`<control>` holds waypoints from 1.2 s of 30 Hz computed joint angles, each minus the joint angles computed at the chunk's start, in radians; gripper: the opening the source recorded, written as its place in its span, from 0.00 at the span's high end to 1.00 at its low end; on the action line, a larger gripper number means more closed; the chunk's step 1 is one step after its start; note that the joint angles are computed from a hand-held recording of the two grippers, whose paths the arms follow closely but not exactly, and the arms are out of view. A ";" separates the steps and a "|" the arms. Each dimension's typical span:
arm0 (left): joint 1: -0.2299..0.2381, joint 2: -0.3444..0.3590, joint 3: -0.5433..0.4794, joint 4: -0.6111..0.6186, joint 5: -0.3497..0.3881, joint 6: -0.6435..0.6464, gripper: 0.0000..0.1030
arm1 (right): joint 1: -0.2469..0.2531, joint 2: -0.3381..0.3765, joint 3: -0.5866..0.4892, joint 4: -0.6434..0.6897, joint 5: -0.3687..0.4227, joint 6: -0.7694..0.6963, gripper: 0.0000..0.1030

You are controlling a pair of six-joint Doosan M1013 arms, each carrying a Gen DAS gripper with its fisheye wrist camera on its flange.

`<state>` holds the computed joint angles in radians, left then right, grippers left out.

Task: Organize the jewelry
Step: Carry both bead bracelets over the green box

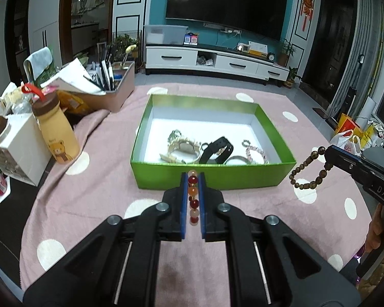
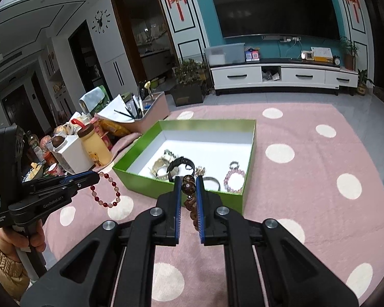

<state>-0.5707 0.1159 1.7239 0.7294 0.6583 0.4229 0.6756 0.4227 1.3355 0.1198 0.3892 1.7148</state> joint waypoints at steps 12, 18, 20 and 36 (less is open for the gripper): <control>0.023 0.006 -0.053 0.021 -0.017 0.030 0.93 | -0.009 0.002 -0.028 -0.040 -0.032 0.023 0.90; 0.046 0.022 -0.091 0.017 -0.026 0.047 0.93 | -0.018 0.020 -0.065 -0.058 -0.035 0.040 0.90; 0.053 0.030 -0.104 0.016 -0.029 0.053 0.93 | -0.021 0.027 -0.077 -0.054 -0.030 0.037 0.90; 0.143 0.131 -0.236 -0.224 -0.035 0.258 0.93 | -0.052 0.119 -0.211 0.134 0.056 -0.102 0.90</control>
